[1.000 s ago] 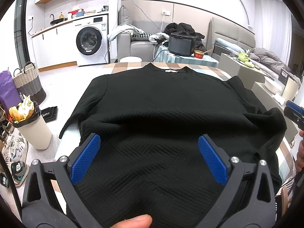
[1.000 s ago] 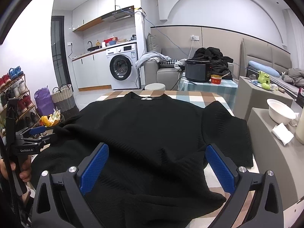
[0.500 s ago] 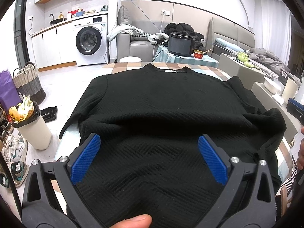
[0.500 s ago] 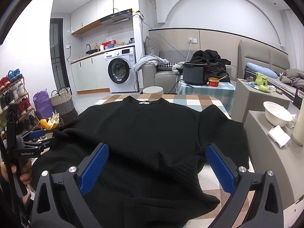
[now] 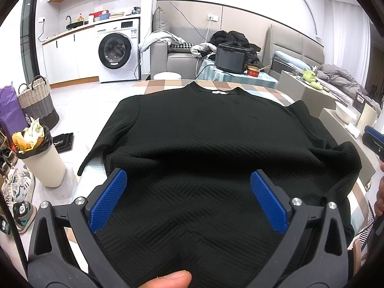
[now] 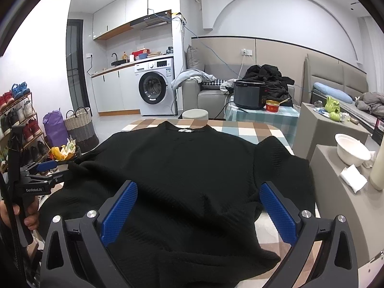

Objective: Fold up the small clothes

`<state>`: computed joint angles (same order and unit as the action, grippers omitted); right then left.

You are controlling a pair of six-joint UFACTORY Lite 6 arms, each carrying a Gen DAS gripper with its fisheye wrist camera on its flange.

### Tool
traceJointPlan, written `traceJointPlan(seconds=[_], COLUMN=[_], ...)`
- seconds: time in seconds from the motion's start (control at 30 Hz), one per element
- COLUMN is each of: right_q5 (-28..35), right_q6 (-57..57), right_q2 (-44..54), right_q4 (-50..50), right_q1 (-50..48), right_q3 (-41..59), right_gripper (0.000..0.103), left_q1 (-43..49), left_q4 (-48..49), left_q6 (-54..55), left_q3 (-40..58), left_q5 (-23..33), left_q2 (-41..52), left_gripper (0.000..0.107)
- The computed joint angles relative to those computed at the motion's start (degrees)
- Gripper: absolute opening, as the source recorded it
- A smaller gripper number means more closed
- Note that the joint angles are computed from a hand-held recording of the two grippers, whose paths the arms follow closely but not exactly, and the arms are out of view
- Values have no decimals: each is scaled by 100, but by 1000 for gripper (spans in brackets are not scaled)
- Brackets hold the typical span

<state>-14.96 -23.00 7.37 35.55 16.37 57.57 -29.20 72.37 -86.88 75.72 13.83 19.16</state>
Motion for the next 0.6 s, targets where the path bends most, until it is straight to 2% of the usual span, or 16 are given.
traceJointPlan(seconds=[0.23, 0.4, 0.6], right_q5=[-17, -53, -35], right_q6=[32, -461, -105], right_q2=[-7, 47, 71], right_q4=[-16, 457, 149], right_q1=[-27, -26, -96], right_q3=[26, 45, -7], right_gripper=[103, 103, 103], left_q1=[66, 97, 85], left_q4=[-155, 74, 329], left_q6=[164, -30, -284], left_q3=[46, 34, 4], left_q5=[-44, -57, -21], left_q2=[25, 57, 59], left_gripper=[103, 103, 103])
